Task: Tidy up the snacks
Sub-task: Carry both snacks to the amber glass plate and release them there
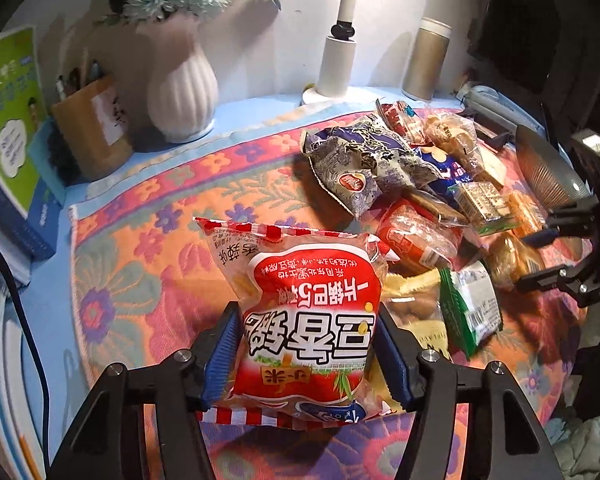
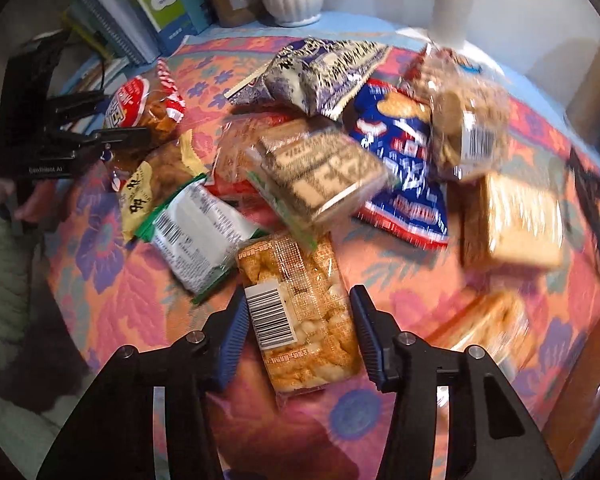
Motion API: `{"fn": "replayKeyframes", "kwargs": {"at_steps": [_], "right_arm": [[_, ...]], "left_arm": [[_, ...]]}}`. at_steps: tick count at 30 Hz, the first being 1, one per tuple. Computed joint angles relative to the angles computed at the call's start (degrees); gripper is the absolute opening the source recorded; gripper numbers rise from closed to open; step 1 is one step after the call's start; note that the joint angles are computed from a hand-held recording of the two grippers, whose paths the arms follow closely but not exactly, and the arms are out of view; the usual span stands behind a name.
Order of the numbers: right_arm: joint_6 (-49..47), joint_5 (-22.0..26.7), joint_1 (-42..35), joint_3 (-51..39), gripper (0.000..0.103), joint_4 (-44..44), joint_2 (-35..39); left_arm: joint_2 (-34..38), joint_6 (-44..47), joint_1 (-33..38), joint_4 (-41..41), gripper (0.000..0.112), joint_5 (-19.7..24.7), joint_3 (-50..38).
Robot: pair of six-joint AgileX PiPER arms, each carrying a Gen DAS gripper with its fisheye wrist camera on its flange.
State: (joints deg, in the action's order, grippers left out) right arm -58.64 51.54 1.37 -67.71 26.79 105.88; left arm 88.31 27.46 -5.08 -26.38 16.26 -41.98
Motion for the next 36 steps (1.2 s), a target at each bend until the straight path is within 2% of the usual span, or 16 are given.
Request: {"fn": "replayKeyframes", "kwargs": {"at_steps": [5,12,15,21,26,31,36], "right_arm": [[0.7,-0.2,-1.6,6.1,0.048,0.4,-4.3],[-1.1,-10.7,1.5,16.2,0.052,-0.7,-9.9],[-2.3,-15.1,2.1,19.3,0.046,-0.3,-11.5],[-10.6,-7.7,-6.3,18.5,0.044,7.4,-16.8],[-13.0,-2.8,-14.0,14.2,0.044,9.9,-19.2],[-13.7,1.8,-24.9,6.4,0.044,11.3,-17.9],[-11.4,3.5,-33.6,-2.2,0.044,10.9,-12.2]], "left_arm": [[-5.7,-6.5,-0.7,5.2,0.061,0.7,3.0],[-10.3,-13.3,-3.8,9.5,0.061,0.9,5.2],[-11.3,-17.3,-5.5,12.3,0.061,1.6,5.0],[-12.6,-27.5,-10.9,20.4,0.060,3.8,1.2],[-8.6,-34.4,-17.9,25.7,0.060,4.9,-6.8],[1.3,-37.4,-24.7,26.6,0.060,7.3,-21.8],[14.0,-37.9,-30.3,25.0,0.061,12.7,-40.6]]}}
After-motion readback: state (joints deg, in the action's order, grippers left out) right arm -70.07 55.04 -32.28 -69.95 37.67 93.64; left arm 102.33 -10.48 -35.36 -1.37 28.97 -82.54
